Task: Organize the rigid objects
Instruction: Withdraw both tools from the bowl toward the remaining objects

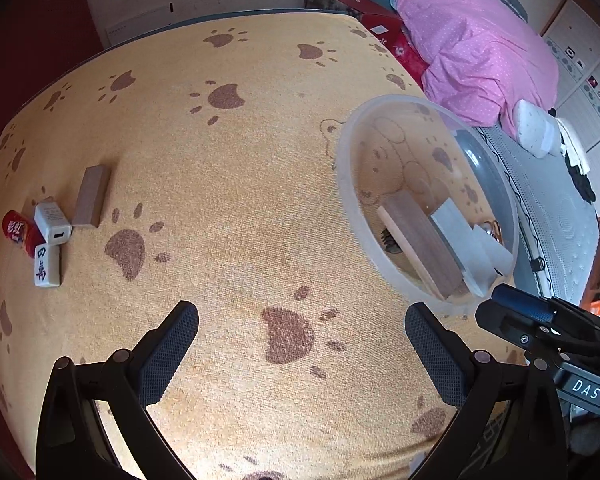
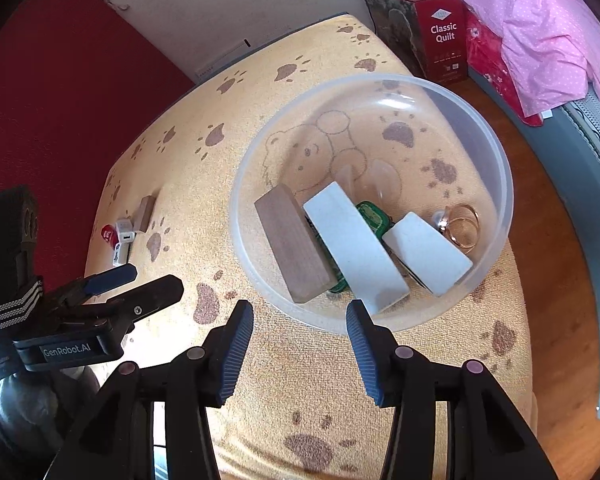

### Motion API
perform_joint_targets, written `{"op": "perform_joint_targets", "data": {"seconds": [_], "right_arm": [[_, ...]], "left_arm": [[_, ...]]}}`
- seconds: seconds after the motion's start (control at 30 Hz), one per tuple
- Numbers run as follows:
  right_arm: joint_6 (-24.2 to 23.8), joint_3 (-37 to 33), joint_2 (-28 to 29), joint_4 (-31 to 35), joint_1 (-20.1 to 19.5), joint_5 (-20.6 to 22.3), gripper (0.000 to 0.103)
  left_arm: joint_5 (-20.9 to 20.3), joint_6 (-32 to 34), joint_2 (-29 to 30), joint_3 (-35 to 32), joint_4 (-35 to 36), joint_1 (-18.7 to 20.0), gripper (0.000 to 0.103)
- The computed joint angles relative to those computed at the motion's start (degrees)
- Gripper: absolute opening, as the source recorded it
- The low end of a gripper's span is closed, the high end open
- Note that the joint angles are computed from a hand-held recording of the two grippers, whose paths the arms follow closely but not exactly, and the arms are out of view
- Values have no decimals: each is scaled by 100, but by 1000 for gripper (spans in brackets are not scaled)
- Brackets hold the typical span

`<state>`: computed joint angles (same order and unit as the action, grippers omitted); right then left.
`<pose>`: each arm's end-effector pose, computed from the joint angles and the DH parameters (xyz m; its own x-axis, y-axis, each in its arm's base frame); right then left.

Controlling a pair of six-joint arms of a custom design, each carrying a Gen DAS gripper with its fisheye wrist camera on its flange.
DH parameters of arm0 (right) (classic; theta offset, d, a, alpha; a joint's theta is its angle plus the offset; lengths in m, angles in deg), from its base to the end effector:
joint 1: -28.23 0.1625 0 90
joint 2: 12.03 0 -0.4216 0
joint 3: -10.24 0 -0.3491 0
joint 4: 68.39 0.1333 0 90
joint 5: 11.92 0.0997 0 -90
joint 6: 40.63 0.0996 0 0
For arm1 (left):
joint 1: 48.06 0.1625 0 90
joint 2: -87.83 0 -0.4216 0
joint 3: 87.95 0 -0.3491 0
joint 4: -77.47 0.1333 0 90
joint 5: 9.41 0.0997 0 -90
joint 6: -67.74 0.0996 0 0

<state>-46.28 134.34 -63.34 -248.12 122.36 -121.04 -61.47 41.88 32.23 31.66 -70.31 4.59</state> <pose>0.1357 -0.4811 0.0971 -0.9379 -0.0669 0.3405 -0.1620 0.9522 -0.2591 -0.1376 -0.5010 0.1077 -0.7908 0.1336 -0.5973 0.2869 0.9429 -0.1689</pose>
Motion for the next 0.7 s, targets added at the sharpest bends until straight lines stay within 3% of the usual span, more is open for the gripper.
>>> {"op": "perform_joint_targets", "data": {"seconds": [0.7], "right_arm": [[57, -437, 821, 568, 727, -451, 65]], "left_arm": [[444, -764, -1238, 499, 635, 707, 103]]}}
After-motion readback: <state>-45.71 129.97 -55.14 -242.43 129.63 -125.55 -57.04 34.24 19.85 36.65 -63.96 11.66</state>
